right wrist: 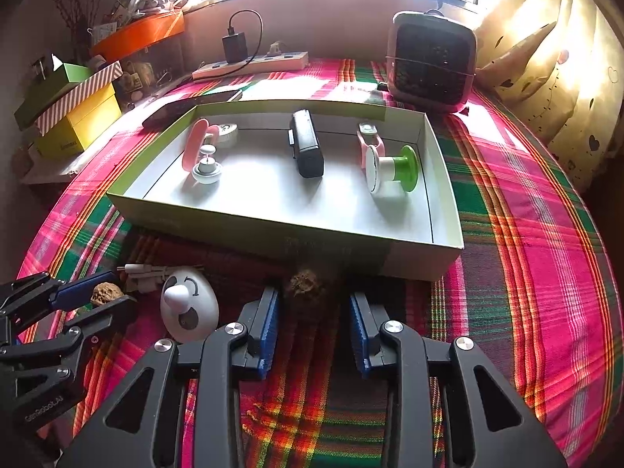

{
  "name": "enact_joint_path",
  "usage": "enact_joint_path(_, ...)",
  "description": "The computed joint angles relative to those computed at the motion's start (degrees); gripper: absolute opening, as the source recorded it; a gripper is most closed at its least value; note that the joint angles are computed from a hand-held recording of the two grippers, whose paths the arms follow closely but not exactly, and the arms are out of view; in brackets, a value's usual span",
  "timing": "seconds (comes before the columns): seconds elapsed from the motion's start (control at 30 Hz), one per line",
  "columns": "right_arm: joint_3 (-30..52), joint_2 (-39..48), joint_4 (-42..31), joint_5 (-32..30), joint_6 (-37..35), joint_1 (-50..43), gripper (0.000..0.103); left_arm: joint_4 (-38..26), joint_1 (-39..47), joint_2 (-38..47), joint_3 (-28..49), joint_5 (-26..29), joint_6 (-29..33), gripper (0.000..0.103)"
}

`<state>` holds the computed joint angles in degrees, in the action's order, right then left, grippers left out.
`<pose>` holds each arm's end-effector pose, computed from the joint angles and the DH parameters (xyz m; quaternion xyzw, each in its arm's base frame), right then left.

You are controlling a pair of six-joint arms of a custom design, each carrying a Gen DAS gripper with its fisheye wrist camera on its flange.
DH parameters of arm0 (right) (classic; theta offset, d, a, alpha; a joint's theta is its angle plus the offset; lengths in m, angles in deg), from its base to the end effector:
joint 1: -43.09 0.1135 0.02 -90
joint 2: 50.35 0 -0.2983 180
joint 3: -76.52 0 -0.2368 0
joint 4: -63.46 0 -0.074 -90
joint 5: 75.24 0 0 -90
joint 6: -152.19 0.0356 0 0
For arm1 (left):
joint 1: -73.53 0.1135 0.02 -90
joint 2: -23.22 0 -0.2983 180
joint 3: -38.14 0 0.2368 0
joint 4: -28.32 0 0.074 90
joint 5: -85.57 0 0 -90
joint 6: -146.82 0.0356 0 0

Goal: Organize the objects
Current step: 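Hold the walnut in left gripper while right tool moves to another walnut, then close right gripper on the second walnut while left gripper keeps holding its walnut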

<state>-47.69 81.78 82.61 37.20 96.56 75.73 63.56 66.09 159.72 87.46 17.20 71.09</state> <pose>0.2885 0.1687 0.0148 0.0692 0.9400 -0.0027 0.3340 0.3097 -0.0537 -0.0020 0.2350 0.9004 -0.1580 0.3303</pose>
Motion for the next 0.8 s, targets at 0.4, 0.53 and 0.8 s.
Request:
enact_joint_path(0.4, -0.45, -0.08, 0.98, -0.68, -0.22, -0.35, 0.033, -0.8, -0.4, -0.13, 0.73, -1.07, -0.37, 0.029)
enact_joint_path(0.53, -0.85, -0.1, 1.69, -1.05, -0.28, -0.5, 0.033, -0.92, -0.51, -0.23, 0.74, -1.22, -0.56, 0.029)
enact_joint_path(0.8, -2.92, -0.73, 4.41, -1.19, -0.61, -0.63, 0.033, -1.25, -0.65, -1.25, 0.55, -0.88, -0.43, 0.029)
